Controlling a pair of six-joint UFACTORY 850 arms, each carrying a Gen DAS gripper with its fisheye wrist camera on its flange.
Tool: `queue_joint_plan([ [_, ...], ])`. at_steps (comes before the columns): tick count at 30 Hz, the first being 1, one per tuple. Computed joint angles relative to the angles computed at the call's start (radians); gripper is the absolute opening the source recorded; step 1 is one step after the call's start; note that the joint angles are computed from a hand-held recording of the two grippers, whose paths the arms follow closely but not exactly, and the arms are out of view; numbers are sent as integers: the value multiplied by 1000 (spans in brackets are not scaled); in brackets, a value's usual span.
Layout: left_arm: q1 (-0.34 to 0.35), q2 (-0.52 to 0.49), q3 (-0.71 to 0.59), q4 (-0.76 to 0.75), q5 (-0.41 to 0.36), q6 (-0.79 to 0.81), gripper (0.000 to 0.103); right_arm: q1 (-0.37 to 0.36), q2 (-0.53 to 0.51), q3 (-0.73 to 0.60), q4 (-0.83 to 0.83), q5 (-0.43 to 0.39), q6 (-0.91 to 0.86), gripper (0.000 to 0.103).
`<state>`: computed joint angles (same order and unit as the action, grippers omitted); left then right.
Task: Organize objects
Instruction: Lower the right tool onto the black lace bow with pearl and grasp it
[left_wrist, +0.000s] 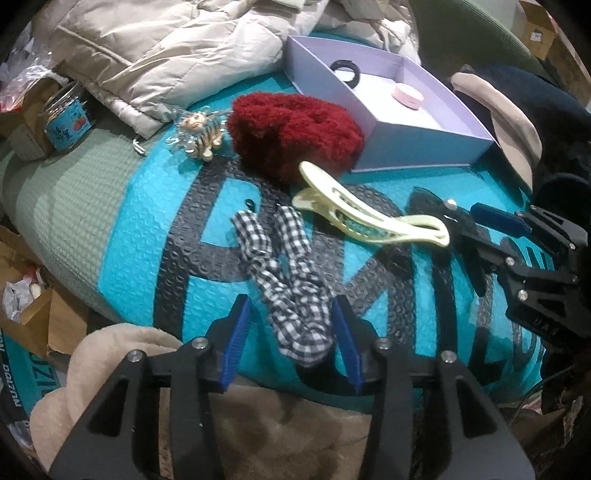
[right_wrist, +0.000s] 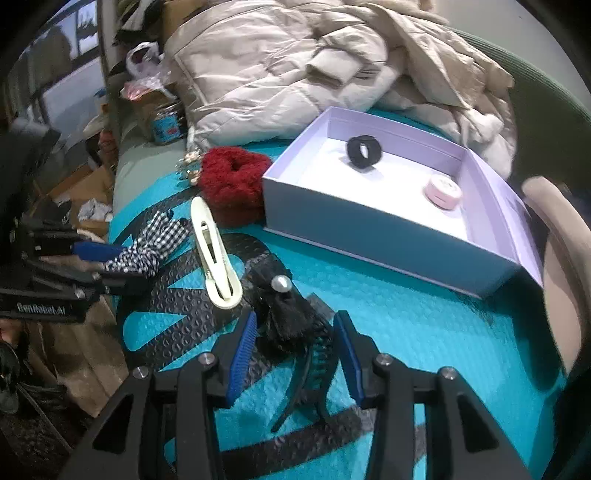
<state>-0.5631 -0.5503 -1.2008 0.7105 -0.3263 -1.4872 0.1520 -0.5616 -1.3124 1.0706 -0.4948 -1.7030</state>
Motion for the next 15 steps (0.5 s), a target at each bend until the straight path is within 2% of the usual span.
queue_joint_plan([
  [3, 8, 5, 8, 13, 10, -20, 43, 7, -6, -2, 34, -4, -65, 43],
  [5, 13, 5, 9, 18, 13, -28, 43, 10, -7, -2, 53, -15, -102, 35],
  [8, 19, 1, 3, 17, 13, -20, 43, 15, -5, 4, 69, -32, -149, 30],
  [15, 28, -12, -12, 35, 9, -22, 45, 31, -24, -5, 29, -40, -144, 29],
])
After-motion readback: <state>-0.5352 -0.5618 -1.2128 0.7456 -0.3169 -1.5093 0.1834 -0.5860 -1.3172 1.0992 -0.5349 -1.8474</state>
